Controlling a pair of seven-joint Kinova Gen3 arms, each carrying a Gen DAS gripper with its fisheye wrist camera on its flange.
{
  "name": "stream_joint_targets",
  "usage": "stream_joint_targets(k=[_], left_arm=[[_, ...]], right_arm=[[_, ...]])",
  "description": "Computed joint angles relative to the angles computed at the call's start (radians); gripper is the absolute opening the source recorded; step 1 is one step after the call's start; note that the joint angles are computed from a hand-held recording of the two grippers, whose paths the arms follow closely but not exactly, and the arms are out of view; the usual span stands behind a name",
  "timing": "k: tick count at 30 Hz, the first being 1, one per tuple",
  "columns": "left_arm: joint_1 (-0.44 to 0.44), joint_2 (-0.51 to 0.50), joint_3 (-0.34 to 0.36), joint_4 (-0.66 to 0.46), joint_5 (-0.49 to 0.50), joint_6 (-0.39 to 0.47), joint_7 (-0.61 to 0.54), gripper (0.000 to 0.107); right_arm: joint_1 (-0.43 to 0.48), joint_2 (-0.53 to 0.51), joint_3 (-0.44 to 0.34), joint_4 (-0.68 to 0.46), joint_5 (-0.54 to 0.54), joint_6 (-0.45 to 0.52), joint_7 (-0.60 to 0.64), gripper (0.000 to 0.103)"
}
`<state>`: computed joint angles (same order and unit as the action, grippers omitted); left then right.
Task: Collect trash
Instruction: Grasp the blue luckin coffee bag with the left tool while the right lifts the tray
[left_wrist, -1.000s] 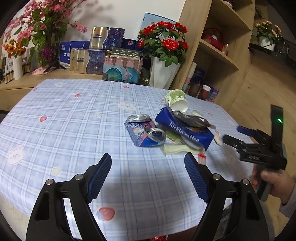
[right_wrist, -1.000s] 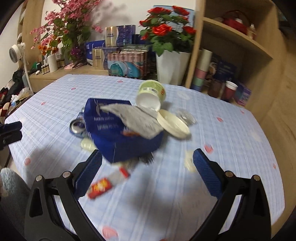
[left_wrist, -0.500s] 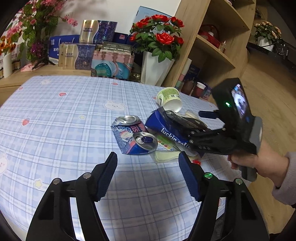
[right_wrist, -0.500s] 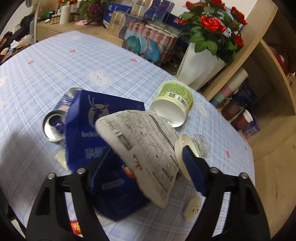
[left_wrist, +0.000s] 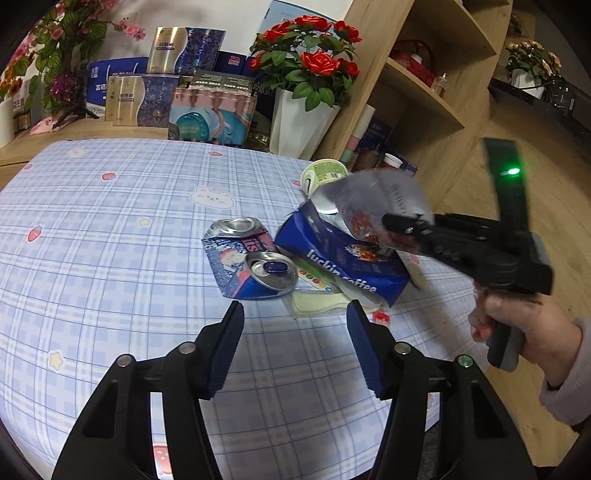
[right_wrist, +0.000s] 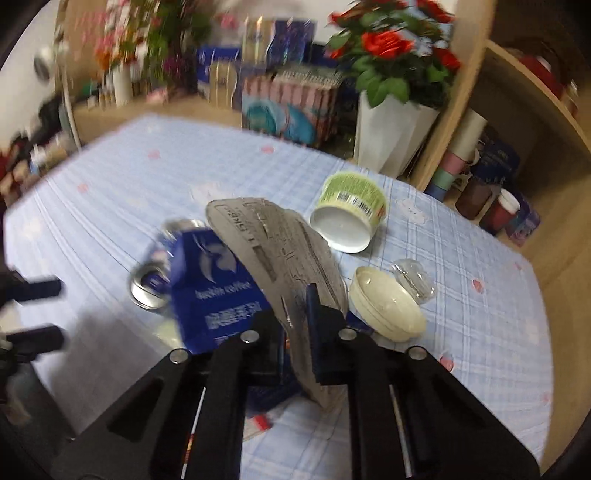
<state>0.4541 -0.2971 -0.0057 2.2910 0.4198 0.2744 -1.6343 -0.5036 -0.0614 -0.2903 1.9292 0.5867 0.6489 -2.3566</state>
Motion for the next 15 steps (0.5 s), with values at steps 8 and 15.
stream_joint_targets(k=[8, 15], left_arm=[[-0.008, -0.020, 0.054, -0.031, -0.034, 0.035, 0.036, 0.052], [0.053, 0.027, -0.004, -0.062, 0.066, 0.061, 0.000, 0.048]], right_arm=[[0.148, -0.250, -0.027, 0.203, -0.131, -0.207, -0.158, 0.011], [0.320, -0.414, -0.101, 0.338, -0.223, -0.271, -0.214, 0.011]])
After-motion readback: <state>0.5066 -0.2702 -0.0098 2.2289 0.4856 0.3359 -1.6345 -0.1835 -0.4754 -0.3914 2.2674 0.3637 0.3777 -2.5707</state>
